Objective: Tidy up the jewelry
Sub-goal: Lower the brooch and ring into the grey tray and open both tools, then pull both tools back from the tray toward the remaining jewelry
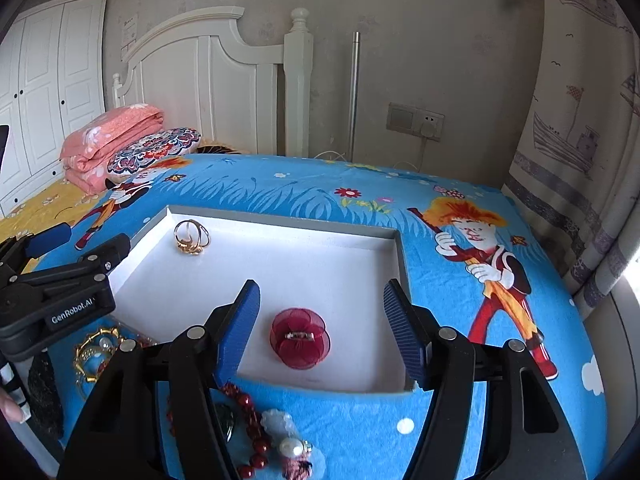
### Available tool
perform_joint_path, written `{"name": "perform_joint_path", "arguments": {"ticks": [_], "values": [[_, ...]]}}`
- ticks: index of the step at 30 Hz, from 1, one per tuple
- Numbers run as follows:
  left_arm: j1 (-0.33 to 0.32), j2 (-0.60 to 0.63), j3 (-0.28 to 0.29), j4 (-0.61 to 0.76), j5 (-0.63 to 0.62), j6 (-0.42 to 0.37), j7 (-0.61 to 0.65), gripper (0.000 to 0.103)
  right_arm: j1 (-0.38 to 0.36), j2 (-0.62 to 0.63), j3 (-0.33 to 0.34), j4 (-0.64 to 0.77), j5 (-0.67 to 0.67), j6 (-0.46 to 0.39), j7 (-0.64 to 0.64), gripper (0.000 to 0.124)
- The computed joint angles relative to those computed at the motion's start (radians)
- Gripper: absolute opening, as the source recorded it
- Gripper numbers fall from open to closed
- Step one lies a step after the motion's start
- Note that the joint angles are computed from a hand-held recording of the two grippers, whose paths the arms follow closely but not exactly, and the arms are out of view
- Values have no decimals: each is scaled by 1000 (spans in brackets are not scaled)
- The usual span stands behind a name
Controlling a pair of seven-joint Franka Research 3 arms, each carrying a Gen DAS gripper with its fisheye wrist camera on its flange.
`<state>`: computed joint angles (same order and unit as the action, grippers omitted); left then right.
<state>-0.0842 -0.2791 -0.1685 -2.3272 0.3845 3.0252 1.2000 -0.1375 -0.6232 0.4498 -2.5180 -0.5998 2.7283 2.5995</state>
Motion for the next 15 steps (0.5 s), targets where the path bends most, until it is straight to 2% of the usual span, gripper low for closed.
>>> {"name": "perform_joint_path", "arguments": {"ticks": [4,11,15], "values": [[18,-110,9,-128,16,67,-17,95,64,-117,-24,-113,63,3,1,61],[-10,-244,54,-292,-6,99,20,97,126,-275,12,-244,182,-22,-3,61],[14,-298,43,-377,-3,137,31,97,149,-309,51,-278,224,-22,-5,61]]}}
